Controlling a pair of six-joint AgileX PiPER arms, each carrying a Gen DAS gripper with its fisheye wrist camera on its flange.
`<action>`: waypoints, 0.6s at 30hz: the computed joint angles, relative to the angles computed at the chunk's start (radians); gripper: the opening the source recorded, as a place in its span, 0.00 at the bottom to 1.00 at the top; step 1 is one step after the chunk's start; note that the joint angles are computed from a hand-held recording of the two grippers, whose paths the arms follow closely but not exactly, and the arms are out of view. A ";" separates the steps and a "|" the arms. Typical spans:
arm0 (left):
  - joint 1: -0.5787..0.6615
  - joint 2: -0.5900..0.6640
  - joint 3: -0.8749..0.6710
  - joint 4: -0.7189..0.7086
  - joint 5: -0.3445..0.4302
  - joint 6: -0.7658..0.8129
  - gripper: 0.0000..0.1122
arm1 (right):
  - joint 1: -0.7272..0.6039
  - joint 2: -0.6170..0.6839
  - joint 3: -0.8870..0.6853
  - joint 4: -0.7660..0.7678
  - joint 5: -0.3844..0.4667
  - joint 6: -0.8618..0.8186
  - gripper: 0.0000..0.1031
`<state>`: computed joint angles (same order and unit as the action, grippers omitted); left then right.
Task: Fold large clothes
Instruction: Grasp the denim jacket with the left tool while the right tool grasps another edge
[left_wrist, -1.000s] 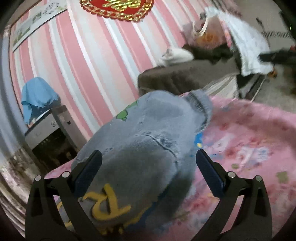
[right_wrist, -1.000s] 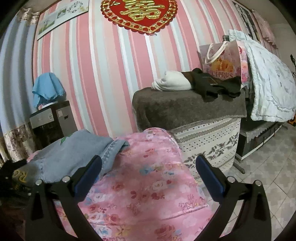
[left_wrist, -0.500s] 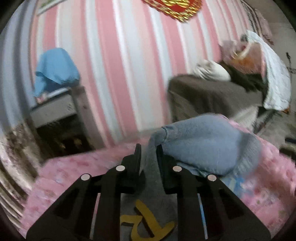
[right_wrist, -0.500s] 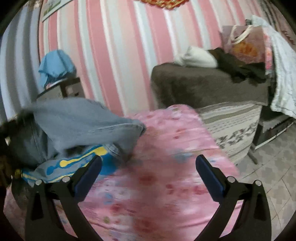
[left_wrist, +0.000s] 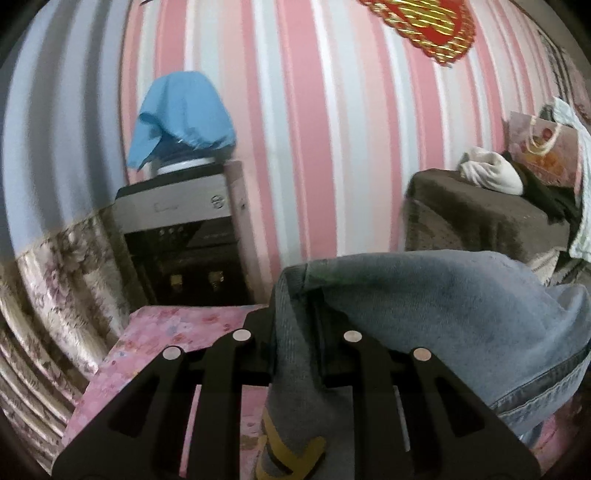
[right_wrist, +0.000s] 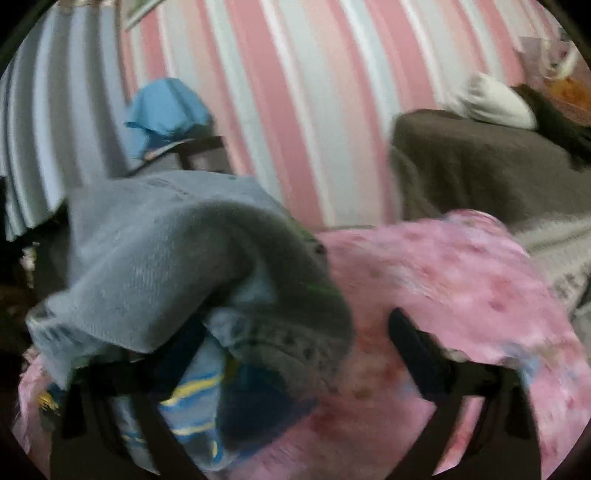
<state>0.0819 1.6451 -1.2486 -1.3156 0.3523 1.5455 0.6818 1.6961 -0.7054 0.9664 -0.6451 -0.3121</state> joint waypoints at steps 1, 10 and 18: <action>0.024 0.015 -0.018 0.009 0.025 -0.015 0.13 | 0.000 0.008 -0.025 -0.001 0.010 -0.029 0.28; 0.199 -0.053 0.049 -0.158 0.189 0.117 0.13 | 0.281 -0.145 -0.039 0.246 -0.217 -0.377 0.16; 0.412 -0.270 0.246 -0.290 0.406 0.246 0.12 | 0.633 -0.269 -0.049 0.433 -0.487 -0.629 0.16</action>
<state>0.4944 1.3756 -1.0021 -1.6061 0.7578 1.7913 1.3146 1.4271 -0.7545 1.3991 -1.1316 -0.9415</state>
